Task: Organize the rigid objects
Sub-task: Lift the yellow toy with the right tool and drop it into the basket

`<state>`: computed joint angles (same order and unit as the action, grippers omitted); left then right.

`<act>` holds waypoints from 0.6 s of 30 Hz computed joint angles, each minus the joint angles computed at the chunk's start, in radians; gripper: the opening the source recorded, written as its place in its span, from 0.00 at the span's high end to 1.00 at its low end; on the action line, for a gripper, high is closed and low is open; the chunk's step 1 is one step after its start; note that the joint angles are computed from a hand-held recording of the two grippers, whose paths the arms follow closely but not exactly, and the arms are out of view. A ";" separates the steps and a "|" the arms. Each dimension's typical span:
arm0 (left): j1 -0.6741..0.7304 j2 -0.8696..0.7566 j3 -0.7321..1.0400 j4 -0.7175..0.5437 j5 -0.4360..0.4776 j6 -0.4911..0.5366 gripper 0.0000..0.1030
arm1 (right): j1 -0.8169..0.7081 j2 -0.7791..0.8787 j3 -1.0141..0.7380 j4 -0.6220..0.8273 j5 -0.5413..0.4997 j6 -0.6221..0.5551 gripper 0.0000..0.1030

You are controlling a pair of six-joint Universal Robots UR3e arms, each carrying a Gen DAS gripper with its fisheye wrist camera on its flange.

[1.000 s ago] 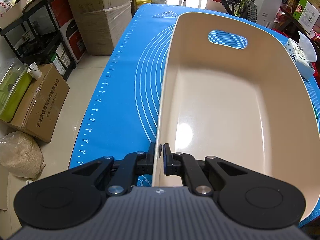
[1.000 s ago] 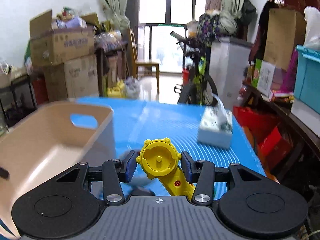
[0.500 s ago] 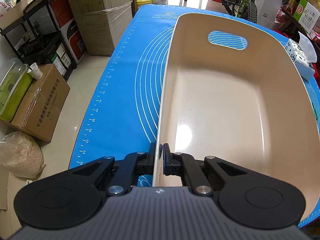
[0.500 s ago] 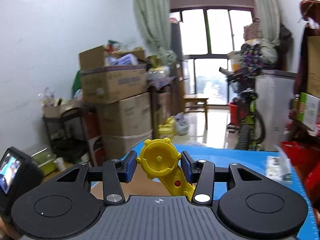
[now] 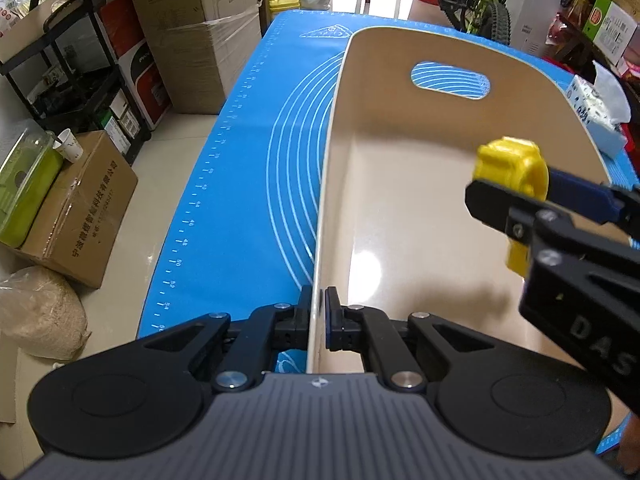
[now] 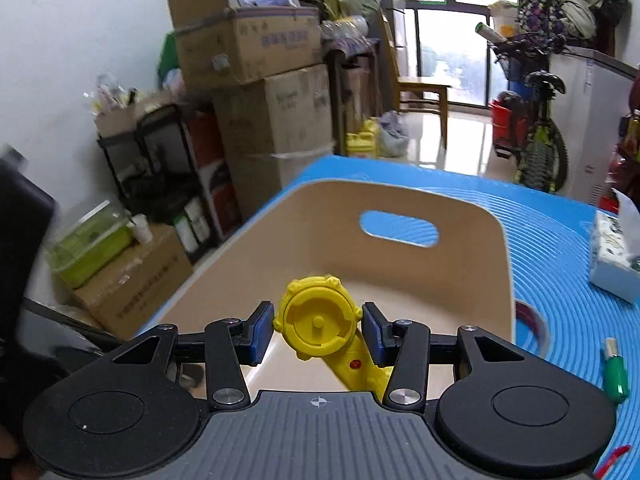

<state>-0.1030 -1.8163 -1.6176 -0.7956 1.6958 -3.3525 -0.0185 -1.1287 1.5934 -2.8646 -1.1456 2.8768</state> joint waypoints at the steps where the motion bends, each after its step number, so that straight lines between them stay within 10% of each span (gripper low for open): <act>1: -0.002 -0.003 0.002 -0.002 0.004 0.000 0.94 | 0.002 0.001 -0.001 0.006 -0.015 -0.002 0.49; 15: -0.005 -0.005 0.005 -0.002 0.006 -0.001 0.94 | -0.058 -0.032 -0.010 0.115 0.029 0.037 0.51; 18: -0.005 -0.005 0.005 -0.002 0.006 -0.001 0.94 | -0.094 -0.091 0.057 0.057 0.033 0.042 0.31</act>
